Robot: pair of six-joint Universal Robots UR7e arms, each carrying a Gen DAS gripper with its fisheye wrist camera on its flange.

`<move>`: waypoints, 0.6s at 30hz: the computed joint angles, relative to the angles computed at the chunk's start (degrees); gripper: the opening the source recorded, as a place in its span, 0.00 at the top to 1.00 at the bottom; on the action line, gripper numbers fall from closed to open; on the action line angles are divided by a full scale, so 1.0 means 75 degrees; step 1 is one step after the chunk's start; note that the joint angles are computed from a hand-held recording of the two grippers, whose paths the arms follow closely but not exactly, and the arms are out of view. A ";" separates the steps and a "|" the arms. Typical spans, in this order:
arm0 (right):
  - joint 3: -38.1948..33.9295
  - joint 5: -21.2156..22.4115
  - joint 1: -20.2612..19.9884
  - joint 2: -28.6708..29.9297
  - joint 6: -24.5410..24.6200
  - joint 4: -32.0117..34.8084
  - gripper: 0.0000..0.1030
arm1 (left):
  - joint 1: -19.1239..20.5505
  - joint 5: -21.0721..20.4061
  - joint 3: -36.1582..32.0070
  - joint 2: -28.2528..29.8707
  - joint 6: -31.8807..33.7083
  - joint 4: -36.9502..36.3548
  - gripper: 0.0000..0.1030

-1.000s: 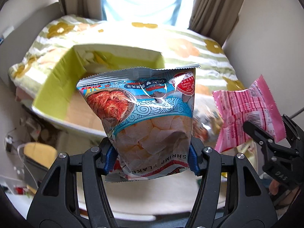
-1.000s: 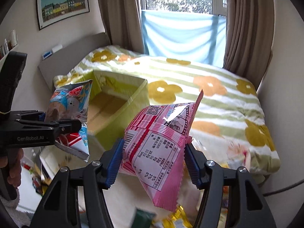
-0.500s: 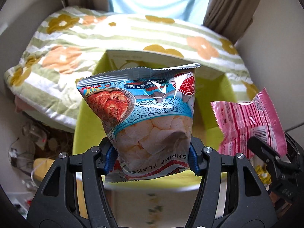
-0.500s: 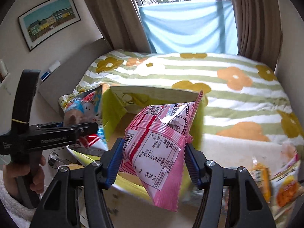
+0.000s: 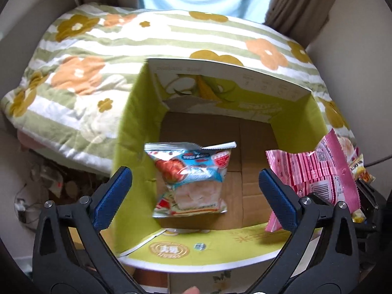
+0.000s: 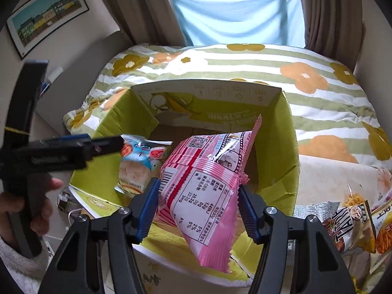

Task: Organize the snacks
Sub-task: 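Open both tools to drop the bags into the box and withdraw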

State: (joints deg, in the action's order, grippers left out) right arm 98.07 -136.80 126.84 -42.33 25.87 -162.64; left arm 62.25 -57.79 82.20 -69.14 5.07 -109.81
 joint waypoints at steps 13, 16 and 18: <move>-0.0111 0.0496 -0.0166 0.0132 0.0014 0.0138 0.00 | 0.0115 -0.0060 0.0398 -0.0656 -0.0718 0.0222 0.01; 0.0051 0.0392 -0.0110 0.0115 -0.0069 -0.0250 0.00 | 0.0055 -0.0001 0.0578 -0.0794 -0.0745 0.0207 0.01; 0.0133 0.0454 -0.0092 0.0040 -0.0022 -0.0216 0.00 | 0.0035 -0.0010 0.0655 -0.0868 -0.0749 0.0187 0.01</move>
